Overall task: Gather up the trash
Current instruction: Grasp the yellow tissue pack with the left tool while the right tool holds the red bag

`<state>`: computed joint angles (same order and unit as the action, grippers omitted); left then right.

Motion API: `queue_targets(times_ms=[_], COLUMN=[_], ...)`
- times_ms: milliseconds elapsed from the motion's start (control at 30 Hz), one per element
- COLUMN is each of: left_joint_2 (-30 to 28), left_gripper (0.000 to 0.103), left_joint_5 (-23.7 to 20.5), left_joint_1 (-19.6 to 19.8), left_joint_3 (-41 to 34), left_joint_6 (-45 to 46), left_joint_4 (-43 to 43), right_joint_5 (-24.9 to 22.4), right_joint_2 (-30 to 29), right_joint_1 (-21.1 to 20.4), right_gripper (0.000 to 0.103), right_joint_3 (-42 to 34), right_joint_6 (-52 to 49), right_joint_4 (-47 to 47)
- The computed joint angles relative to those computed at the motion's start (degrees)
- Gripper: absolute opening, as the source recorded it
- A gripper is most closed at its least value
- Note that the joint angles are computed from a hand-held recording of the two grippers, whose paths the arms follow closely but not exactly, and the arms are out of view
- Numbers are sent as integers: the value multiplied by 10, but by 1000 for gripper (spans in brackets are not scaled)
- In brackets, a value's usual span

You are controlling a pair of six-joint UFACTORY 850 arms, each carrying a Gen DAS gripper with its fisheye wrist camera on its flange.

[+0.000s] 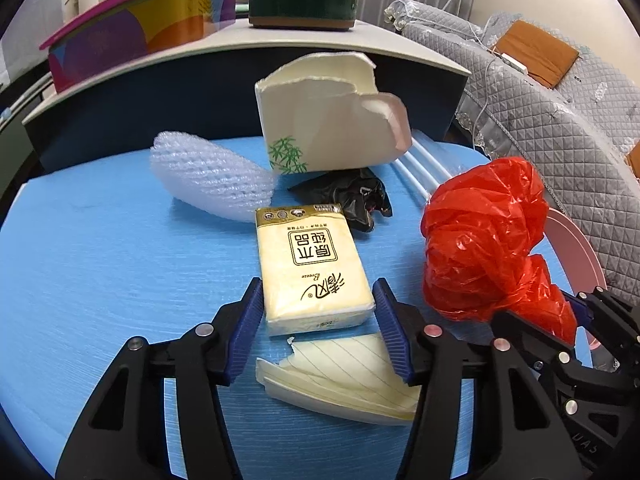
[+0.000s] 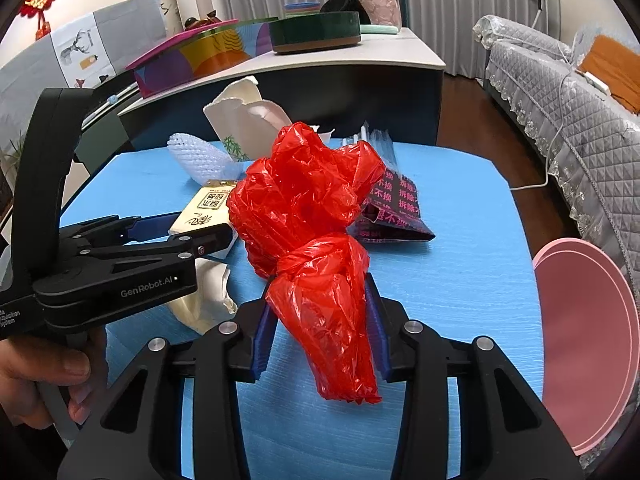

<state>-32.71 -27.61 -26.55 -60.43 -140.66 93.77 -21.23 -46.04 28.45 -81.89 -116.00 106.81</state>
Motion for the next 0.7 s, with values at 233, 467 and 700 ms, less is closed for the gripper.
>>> queue_targets(times_ms=[233,467,700], left_joint_2=[9,23,42], left_gripper=[53,53,53], left_joint_5=[-22,-46,-68], left_joint_1=[-10,-24,-44], left_joint_3=[5,12,27], left_joint_6=[1,3,-14], left_joint_4=[5,8,25], right_joint_5=[-4,-3,-10], right_joint_2=[18,36,63], right_joint_1=[-2,-7,-16], right_gripper=[40,40,40], right_joint_3=[21,44,77], right_joint_6=[-55,-120,-193], right_joint_4=[55,127,215])
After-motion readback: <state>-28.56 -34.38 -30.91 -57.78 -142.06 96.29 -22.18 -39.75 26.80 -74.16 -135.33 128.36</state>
